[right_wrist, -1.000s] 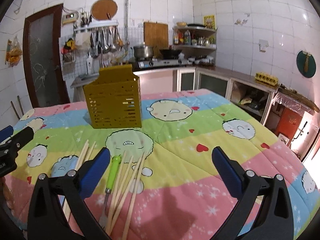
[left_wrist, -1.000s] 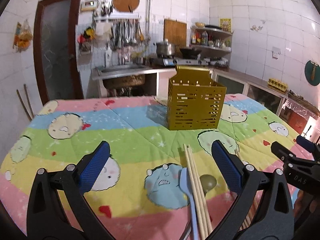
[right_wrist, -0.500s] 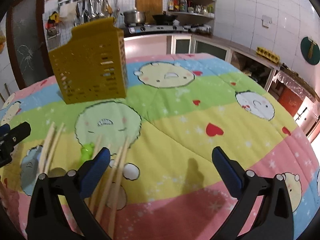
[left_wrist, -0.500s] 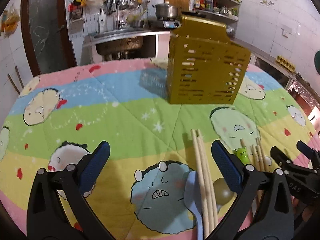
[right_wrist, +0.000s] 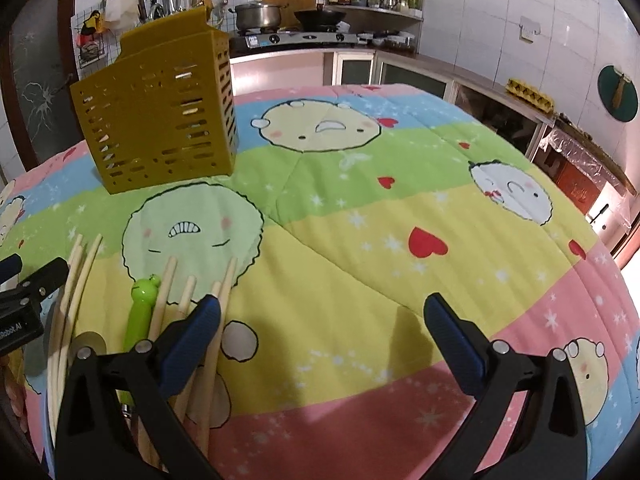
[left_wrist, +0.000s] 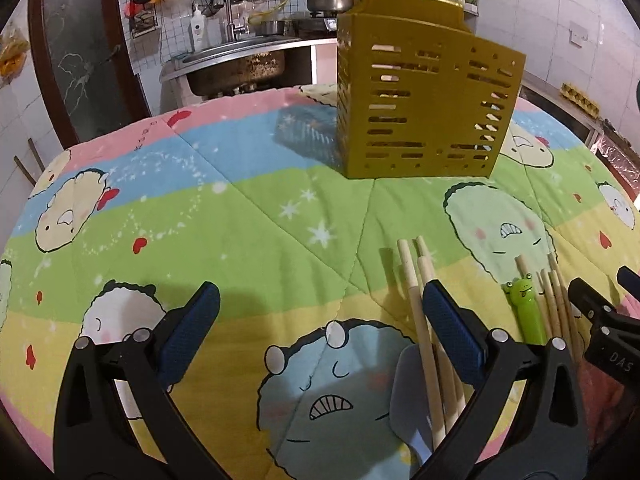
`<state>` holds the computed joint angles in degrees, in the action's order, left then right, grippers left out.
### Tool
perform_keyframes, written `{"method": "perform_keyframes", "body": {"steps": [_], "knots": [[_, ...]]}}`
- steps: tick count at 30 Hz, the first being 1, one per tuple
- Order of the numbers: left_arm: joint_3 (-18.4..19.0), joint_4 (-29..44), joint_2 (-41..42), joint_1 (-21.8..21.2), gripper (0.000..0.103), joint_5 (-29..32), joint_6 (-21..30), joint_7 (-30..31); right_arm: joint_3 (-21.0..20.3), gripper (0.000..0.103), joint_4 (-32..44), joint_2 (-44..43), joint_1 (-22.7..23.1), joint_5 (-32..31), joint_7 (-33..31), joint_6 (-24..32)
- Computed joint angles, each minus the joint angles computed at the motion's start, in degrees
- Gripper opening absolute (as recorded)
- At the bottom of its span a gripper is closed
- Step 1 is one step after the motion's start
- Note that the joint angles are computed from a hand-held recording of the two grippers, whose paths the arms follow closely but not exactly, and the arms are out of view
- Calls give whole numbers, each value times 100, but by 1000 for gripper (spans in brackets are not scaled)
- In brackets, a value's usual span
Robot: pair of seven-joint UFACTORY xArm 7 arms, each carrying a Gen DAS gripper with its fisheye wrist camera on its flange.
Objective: Organize utensils
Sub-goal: 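Lower the left tool onto a wooden chopstick and close it while the right tool grasps another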
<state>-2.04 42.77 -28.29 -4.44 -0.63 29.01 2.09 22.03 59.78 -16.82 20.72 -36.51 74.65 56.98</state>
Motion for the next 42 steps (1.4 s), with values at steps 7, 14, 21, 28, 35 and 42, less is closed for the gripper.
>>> {"method": "perform_keyframes", "body": {"steps": [7,14,21,28,35,42], "knots": [[-33,42,93,-7,98,56,133,0,-19,99,-18,0,1,63,-22,-65],[21,112,195,-24,98,-25,306,-18,-11,99,22,38,17,61,-37,-4],[84,213,305,-41,98,-196,499,18,49,99,294,285,154,-13,-146,328],[67,368,430,-24,98,-173,668,39,-165,98,254,295,268,260,-249,209],[81,547,534,-79,73,-265,717,85,-165,74,497,513,286,281,-451,127],[23,548,437,-153,52,-335,856,155,-204,50,674,677,404,235,-424,64]]}}
